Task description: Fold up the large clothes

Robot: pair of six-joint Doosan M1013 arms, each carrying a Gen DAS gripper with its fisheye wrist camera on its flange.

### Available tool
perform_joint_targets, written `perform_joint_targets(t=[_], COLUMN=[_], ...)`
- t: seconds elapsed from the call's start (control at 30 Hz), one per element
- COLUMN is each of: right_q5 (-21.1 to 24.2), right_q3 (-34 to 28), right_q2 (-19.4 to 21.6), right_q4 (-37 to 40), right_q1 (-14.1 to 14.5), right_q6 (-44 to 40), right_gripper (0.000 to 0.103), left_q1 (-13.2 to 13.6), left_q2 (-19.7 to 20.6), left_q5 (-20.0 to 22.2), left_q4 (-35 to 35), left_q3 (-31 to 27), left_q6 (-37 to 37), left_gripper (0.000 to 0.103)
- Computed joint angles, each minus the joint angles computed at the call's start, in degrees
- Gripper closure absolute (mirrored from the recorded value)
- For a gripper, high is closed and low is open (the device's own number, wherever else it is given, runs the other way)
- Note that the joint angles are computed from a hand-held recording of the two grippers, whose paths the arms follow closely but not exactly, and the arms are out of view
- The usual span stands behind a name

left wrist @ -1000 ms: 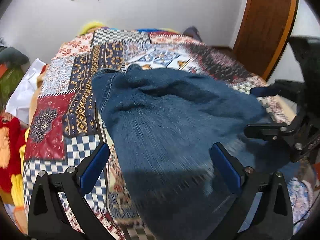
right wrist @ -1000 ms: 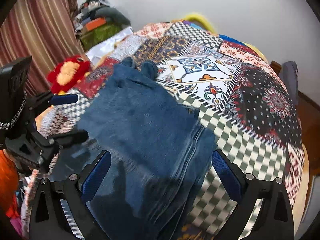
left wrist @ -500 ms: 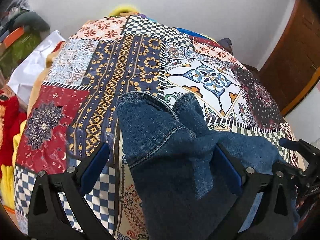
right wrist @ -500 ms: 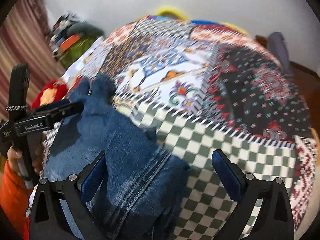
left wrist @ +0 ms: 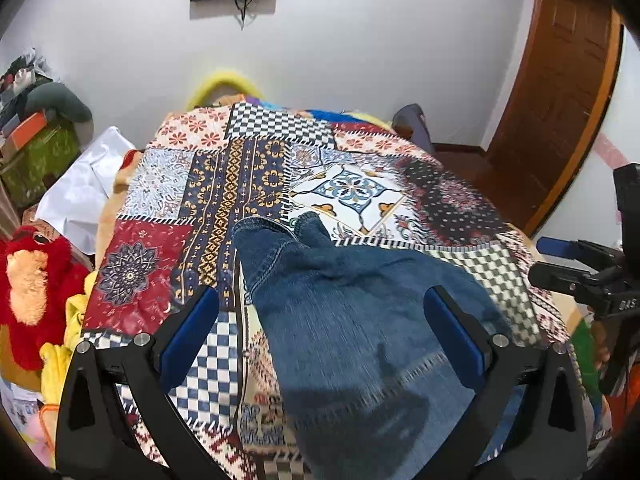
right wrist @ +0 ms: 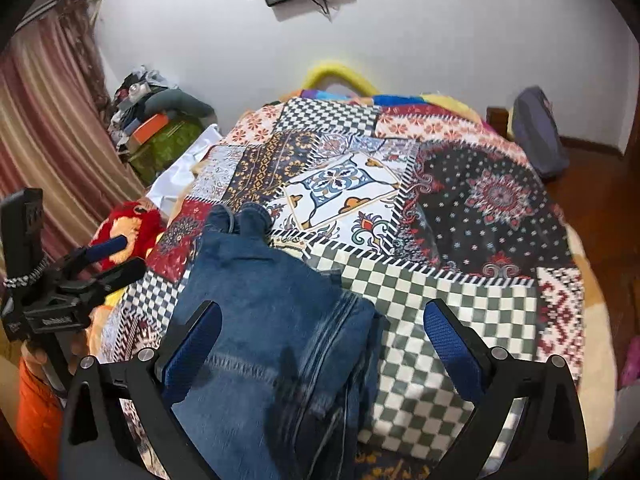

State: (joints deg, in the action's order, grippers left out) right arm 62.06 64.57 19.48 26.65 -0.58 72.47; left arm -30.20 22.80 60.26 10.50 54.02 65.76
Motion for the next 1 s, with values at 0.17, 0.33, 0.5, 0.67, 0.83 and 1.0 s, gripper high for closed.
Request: perform_joint_targets(t=[0.17, 0.33, 0.5, 0.67, 0.83, 1.0], right_q5=[0.3, 5.8, 13.5, 15.7, 22.9, 26.1], right_q3=[2.9, 5.3, 6.0, 3.4, -2.4, -4.9], right_q2=[-3.0, -3.7, -1.6, 2.2, 8.3, 11.7], right_q4=[0.8, 2.9, 7.6, 5.6, 6.5, 9.4], right_q1=[-0.4, -1.2, -1.8, -0.8, -1.3, -1.5], right_q6=[-3.7, -4.8, -4.2, -2.0, 0.4, 0.7], right_gripper=[0.002, 0.002, 0.002, 0.002, 0.002, 0.000], left_q1=[-0.4, 0.7, 2.3, 4.9, 7.3, 8.9], left_q2=[-3.5, -5.2, -5.2, -3.1, 0.0, 2.7], left_q5=[-1.5, -0.3, -0.7, -0.4, 0.6, 1.4], left_q4=[-1.1, -8.6, -17.4, -28.0, -36.9, -44.4], left_q3=[5.1, 9.8, 13.6, 14.2, 13.1, 11.5], left_q6=[-0.5, -0.3, -0.4, 0.5, 0.3, 4.0], left_gripper=[0.000, 0.000, 0.000, 0.000, 0.000, 0.000])
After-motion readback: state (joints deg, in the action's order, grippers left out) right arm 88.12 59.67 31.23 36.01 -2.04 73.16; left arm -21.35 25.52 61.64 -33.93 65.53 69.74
